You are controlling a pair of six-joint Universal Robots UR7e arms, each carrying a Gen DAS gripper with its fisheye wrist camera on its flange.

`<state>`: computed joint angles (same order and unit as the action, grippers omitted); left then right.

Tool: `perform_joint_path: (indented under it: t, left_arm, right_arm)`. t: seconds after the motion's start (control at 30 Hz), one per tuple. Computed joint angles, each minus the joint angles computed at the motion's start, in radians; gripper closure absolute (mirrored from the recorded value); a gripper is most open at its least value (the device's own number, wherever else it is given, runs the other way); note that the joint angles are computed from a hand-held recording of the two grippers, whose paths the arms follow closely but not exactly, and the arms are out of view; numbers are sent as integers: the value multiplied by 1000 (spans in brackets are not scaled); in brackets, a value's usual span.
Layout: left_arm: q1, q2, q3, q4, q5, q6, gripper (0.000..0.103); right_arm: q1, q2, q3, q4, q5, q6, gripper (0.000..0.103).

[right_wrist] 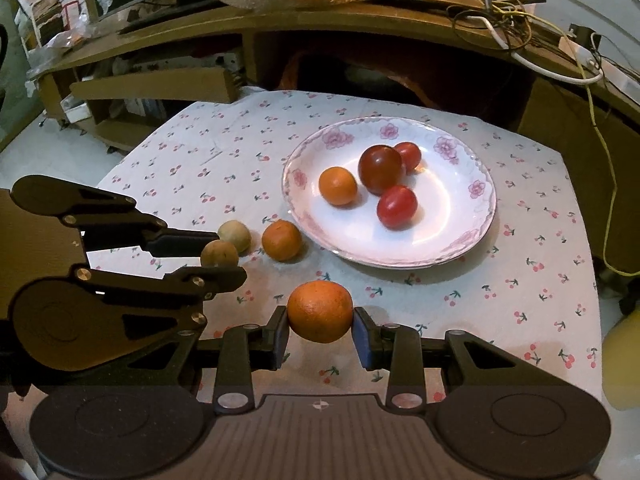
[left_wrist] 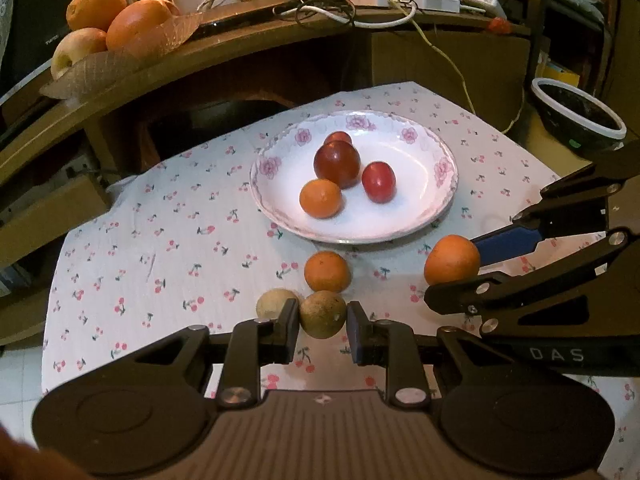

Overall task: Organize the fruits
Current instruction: 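Carry the kiwi-like fruit and orange toward the white plate with both tools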

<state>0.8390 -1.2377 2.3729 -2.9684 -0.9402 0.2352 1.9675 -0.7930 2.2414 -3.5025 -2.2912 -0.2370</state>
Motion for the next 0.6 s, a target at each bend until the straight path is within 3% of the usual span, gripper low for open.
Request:
perform_joint_path:
  t: [0.6]
  left_arm:
    - [13,81,-65,-68,21,58,72]
  right_arm:
    - [-12,28,-48,-64,-36,-33,67]
